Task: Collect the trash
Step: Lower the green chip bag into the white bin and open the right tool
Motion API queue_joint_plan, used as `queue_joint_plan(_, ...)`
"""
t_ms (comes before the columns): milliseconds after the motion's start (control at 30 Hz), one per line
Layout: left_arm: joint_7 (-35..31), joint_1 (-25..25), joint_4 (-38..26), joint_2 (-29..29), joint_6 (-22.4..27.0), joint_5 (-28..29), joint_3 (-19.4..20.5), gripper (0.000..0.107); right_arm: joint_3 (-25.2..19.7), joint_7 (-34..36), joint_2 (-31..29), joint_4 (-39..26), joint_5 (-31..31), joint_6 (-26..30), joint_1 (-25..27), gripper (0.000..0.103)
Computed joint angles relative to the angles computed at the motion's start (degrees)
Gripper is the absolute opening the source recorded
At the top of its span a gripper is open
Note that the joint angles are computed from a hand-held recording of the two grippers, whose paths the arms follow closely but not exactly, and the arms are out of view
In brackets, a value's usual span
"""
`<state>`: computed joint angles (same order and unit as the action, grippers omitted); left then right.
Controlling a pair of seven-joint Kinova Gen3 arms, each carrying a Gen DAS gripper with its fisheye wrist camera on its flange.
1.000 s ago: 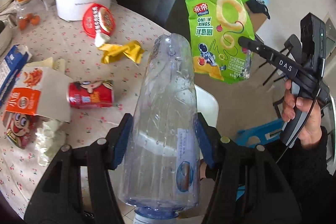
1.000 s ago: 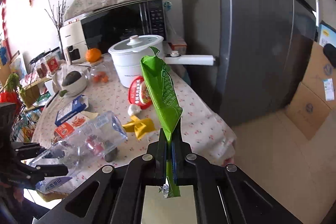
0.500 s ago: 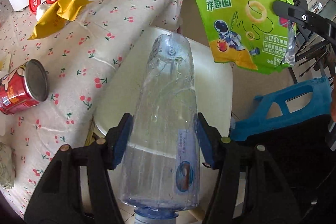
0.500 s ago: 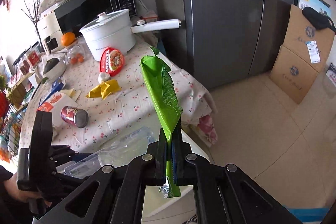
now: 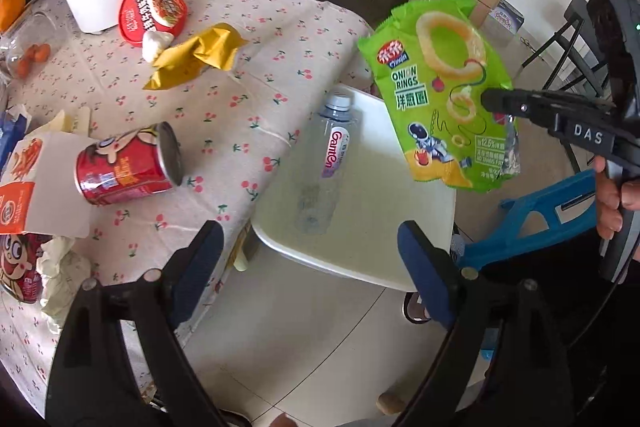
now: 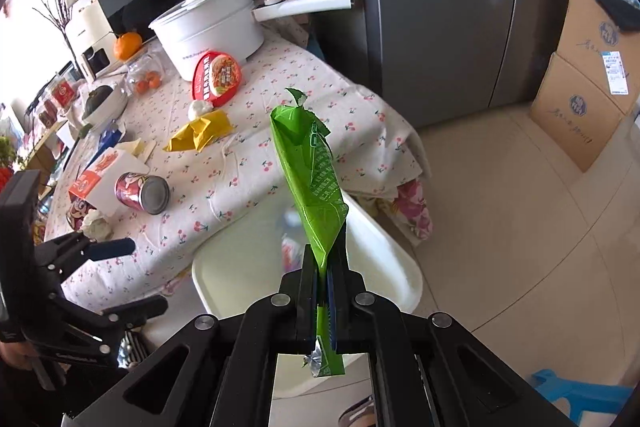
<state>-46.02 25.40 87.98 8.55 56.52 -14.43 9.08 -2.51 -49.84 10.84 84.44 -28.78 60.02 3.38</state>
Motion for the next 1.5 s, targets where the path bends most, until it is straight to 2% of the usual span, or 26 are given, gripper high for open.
queue_joint_plan(67,2.19,0.04,1.55,-2.11,0.23,-0.89,-0.38,0.094,-0.21,-1.0,0.74,-0.64,1.01,1.31,-0.74,0.004)
queue_joint_plan(333,8.5,-2.51,6.81,-8.72,0.54,-4.92,1.46,0.099,-1.8,-1.53,2.57,-2.0,1.7,6.0,-2.84,0.005)
queue_joint_plan(400,9.11,-3.46,7.75,-9.72,0.56,-4.94,1.91,0.099,-2.06,-1.77,3.53,-2.84,1.36,7.91,-3.15,0.005)
queue_joint_plan(567,9.66,-5.36,9.64,-11.42,0.74,-4.35,2.88,0.099,-2.29,-3.58,4.31,-3.18,3.55,8.58,-5.01,0.005)
queue_joint_plan(867,9.57,-6.93,10.45,-12.58,0.37,-3.99,4.13,0.099,-2.36,-7.38,9.85,-7.16,-0.13,16.92,-2.39,0.005)
queue_joint_plan(1033,9.45,-6.98,10.18,-12.37,0.26,-4.08,4.42,0.099,-3.49,-9.06,15.06,-10.65,-5.93,26.28,1.74,0.005)
queue_joint_plan(1167,9.35,-6.78,9.79,-11.94,0.42,-4.44,4.49,0.099,-2.57,-11.5,15.79,-11.19,-3.34,26.33,1.01,0.006)
queue_joint_plan(1233,9.46,-6.61,9.63,-11.76,0.53,-4.75,4.53,0.099,-1.68,-13.3,15.46,-11.03,0.78,24.27,-0.79,0.011)
queue_joint_plan(1267,9.48,-6.55,9.61,-11.73,0.53,-4.81,4.49,0.099,-1.33,-14.31,15.18,-10.78,2.77,23.1,-1.65,0.016)
queue_joint_plan(1333,9.83,-6.4,9.55,-11.72,0.65,-5.15,4.54,0.099,-1.03,-15.91,14.81,-10.66,5.5,21.46,-2.63,0.04)
queue_joint_plan(1367,10.01,-6.32,9.44,-11.69,0.85,-5.38,4.58,0.099,-1.03,-16.25,14.34,-10.33,6.32,20.43,-2.79,0.057)
queue_joint_plan(1400,10.28,-6.22,9.35,-11.68,1.14,-5.72,4.66,0.099,-1.05,-16.41,13.43,-9.73,7.08,19.01,-2.94,0.063)
queue_joint_plan(1500,10.79,-6.11,9.21,-11.86,2.15,-6.62,4.69,0.099,-1.36,-15.67,11.56,-9.05,7.93,16.3,-2.7,0.066)
